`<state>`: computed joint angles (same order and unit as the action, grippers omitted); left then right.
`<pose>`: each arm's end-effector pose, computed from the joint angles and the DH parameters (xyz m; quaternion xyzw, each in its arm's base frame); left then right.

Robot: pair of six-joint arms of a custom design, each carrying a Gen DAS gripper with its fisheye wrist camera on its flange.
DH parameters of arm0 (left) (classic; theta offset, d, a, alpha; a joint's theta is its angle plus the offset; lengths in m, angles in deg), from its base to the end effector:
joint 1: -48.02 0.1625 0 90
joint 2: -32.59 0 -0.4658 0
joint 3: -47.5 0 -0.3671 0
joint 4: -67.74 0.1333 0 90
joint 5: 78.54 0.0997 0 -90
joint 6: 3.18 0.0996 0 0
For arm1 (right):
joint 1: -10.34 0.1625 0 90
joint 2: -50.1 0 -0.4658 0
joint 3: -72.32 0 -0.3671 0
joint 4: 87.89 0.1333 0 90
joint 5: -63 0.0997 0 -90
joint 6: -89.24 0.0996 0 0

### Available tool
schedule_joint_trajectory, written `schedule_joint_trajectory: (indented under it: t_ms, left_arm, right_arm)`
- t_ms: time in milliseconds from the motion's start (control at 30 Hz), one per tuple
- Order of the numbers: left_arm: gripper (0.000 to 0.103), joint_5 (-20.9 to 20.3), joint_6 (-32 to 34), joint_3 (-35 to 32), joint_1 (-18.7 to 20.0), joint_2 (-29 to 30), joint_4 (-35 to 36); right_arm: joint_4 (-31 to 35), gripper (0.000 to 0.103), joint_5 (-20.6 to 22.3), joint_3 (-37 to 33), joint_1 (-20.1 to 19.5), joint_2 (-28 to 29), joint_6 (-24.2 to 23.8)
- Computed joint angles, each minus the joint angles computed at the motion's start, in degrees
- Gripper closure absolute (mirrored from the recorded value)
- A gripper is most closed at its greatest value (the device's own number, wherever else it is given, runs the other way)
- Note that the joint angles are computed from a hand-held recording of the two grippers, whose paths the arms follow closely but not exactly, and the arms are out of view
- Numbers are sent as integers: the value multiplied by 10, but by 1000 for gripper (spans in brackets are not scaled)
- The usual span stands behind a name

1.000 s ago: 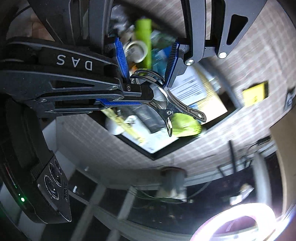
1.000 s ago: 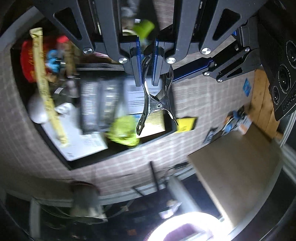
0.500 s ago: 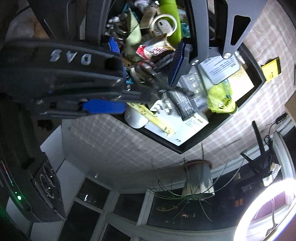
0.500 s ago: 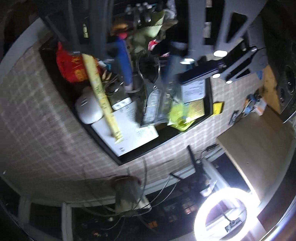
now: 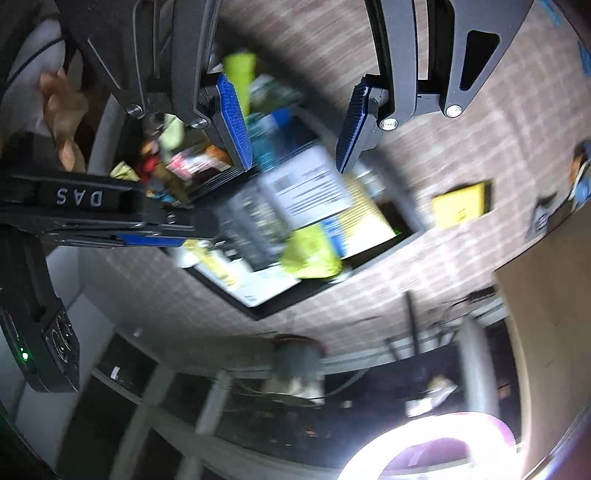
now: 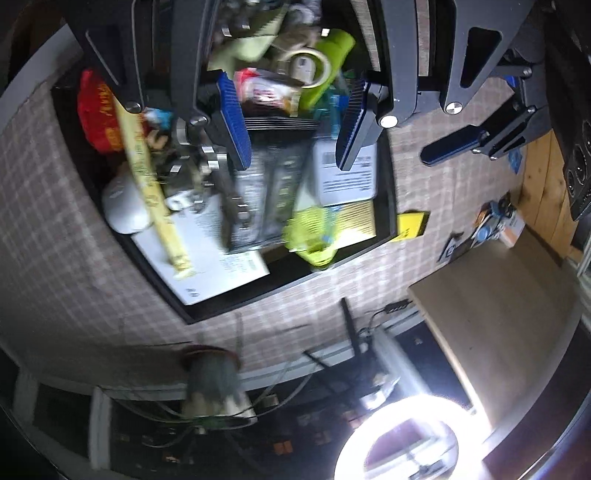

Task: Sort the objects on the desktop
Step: 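Grasp the blue clothespin with the left tool while the right tool grasps the yellow card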

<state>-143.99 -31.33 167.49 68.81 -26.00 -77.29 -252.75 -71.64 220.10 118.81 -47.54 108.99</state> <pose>-0.4125 -0.3434 0.1366 0.3532 0.9095 -0.1236 0.1809 0.1531 -0.2584 0.3197 -0.0914 -0.9027 0.3086 0.2857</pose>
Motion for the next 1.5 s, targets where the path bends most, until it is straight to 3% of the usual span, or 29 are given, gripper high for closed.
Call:
schedule_joint_trajectory:
  t_ms: [200, 367, 600, 667, 767, 1000, 1167, 1500]
  left_arm:
    - [52, 63, -55, 51, 12, -105, 84]
    - [52, 110, -120, 84, 33, -208, 200]
    - [52, 156, -219, 98, 87, -354, 388]
    - [52, 167, -240, 96, 103, -383, 433]
    - [52, 172, -263, 93, 132, -418, 477]
    - [52, 178, -287, 92, 182, -451, 504]
    - [46, 180, -281, 93, 207, -451, 493]
    - [42, 179, -259, 99, 222, -449, 470]
  right_arm:
    - [-30, 59, 5, -19, 36, 97, -1]
    - [-55, 59, 13, -41, 65, 181, -8]
    - [-79, 59, 47, -96, 59, 269, -55]
    - [-68, 49, 58, -126, 53, 289, -77]
    - [-45, 44, 82, -175, 35, 315, -105]
    - [34, 43, 90, -295, -9, 395, -159]
    - [91, 44, 88, -359, -49, 448, -162]
    - [121, 43, 93, -373, -87, 459, -164]
